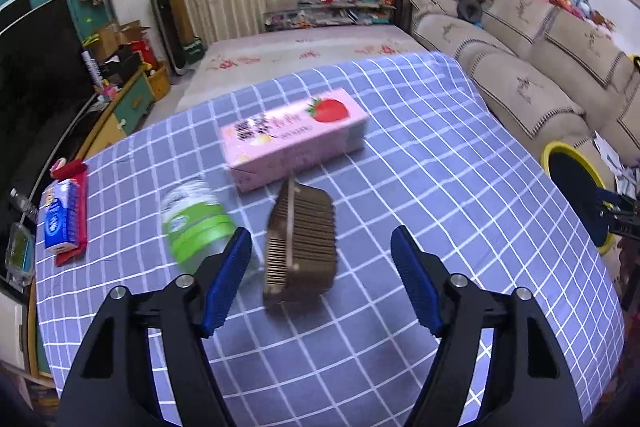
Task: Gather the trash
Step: 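Grasp the brown plastic lid with the left tool, then carry the brown lid into the yellow bin and open the left tool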
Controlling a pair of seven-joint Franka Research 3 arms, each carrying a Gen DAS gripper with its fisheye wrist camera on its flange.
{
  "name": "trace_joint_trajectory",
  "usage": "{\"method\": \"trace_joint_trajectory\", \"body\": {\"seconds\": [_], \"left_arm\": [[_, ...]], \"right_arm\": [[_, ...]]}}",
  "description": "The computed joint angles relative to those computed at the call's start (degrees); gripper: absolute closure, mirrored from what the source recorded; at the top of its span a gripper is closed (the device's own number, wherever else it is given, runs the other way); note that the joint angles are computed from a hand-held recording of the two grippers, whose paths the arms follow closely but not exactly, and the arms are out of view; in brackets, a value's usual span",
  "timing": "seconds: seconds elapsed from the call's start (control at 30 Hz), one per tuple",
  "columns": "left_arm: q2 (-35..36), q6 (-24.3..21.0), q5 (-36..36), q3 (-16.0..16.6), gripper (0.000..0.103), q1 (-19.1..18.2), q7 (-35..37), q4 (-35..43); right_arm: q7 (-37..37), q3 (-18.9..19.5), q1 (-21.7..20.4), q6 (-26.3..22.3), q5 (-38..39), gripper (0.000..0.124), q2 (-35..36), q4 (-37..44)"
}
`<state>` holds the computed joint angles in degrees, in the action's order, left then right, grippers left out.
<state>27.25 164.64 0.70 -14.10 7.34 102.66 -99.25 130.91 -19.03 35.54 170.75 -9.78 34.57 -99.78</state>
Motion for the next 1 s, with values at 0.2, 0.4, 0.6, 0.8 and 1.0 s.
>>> {"method": "trace_joint_trajectory", "body": {"seconds": [0.2,0.4,0.6,0.8,1.0], "left_arm": [[1.2,-3.5,-3.1,-3.6,0.075,1.5,5.8,1.2],[1.9,-5.8,-1.6,-1.2,0.097,-2.0,6.2,2.0],[2.4,-5.6,6.4,5.9,0.088,-8.3,-3.8,3.5],[4.2,-8.4,8.4,4.8,0.095,-6.5,-5.9,6.0],[3.7,-6.2,11.4,6.3,0.097,-8.2,-9.4,4.7]], "right_arm": [[-0.9,0.9,-0.8,0.2,0.8,0.033,0.2,0.1],[-1.8,1.4,-1.1,0.9,1.9,0.033,0.0,-0.6],[-2.4,0.7,-0.4,2.0,2.7,0.033,-0.6,-1.9],[-2.6,0.0,0.1,2.8,3.8,0.033,-1.3,-3.3],[-2.3,-1.7,1.7,4.2,4.3,0.033,-2.1,-5.0]]}}
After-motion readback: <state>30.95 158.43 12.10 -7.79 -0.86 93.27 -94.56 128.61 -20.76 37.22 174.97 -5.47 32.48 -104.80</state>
